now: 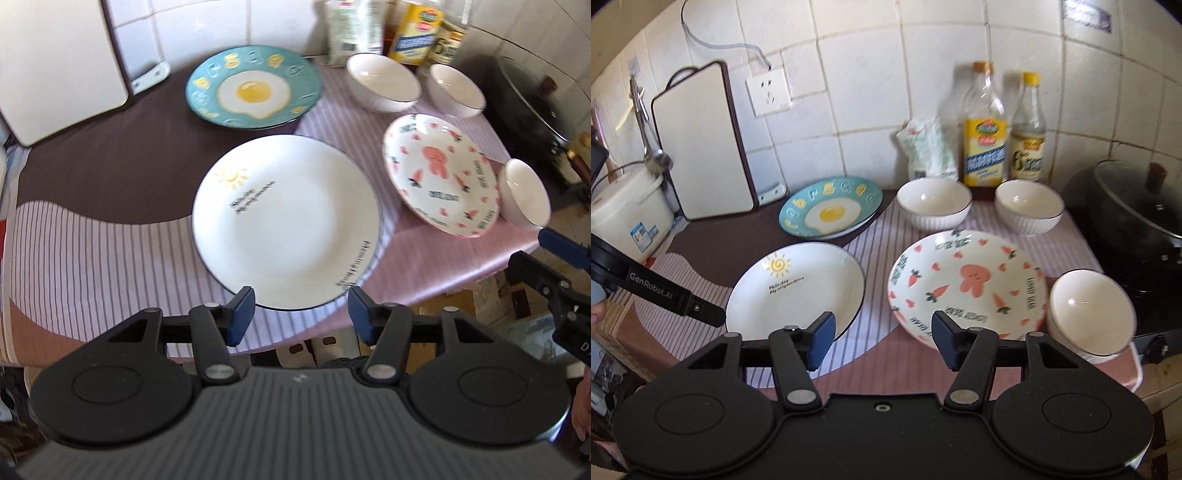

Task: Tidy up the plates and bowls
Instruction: 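Open both grippers and move them to the pink bunny plate, then close the right gripper on the bunny plate rim while the left gripper grips it too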

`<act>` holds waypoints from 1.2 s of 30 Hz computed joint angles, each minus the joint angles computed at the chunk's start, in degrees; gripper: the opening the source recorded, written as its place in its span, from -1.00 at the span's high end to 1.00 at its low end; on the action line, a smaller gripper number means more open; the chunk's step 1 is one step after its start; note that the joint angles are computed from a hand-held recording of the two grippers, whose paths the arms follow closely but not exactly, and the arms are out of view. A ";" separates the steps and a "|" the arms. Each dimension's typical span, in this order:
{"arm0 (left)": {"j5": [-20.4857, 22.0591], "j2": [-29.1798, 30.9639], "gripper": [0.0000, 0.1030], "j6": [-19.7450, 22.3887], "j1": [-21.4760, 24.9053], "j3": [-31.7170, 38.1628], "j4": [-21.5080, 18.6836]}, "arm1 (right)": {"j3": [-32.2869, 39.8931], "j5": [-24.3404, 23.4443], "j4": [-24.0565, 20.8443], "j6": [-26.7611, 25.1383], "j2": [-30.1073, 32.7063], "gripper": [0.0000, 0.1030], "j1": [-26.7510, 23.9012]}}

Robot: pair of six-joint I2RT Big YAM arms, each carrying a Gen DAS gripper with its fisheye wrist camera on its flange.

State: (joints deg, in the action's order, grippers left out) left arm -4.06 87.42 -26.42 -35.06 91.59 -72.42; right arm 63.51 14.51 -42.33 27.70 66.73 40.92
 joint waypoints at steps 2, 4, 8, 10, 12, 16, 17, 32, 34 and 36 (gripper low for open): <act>-0.41 0.51 -0.13 0.30 -1.08 1.26 -0.73 | -0.86 1.02 -0.04 0.41 -1.73 -0.32 0.11; -0.62 1.03 -0.15 0.31 -2.04 2.43 -1.50 | -1.78 1.84 -0.18 0.88 -3.49 -0.32 0.20; -1.06 2.09 -0.21 -1.16 -4.02 4.71 -1.73 | -3.88 4.07 1.16 1.55 -7.08 -0.32 0.68; -0.58 2.66 -0.26 -0.92 -4.86 5.79 -1.49 | -4.71 5.59 1.81 2.09 -8.46 -0.34 0.94; -0.34 3.42 -0.36 -0.45 -5.67 7.11 -1.34 | -5.55 6.44 2.59 2.42 -9.64 -0.36 0.79; -1.33 5.26 -0.44 0.37 -6.95 9.29 0.42 | -7.41 8.13 3.85 2.25 -11.16 -0.38 0.22; -1.83 5.83 -0.44 0.58 -7.20 9.85 0.95 | -7.95 8.39 4.35 2.18 -11.37 -0.38 -0.01; -2.67 14.26 -0.67 8.71 -5.90 12.73 16.09 | -19.36 4.32 23.05 5.65 -6.23 -0.38 -4.97; -2.48 15.79 -0.67 9.11 -5.39 13.27 17.17 | -20.13 4.08 25.53 5.09 -4.32 -0.38 -5.58; -1.98 17.61 -0.68 10.10 -4.87 14.16 17.85 | -20.31 3.84 26.69 5.53 -2.47 -0.38 -6.37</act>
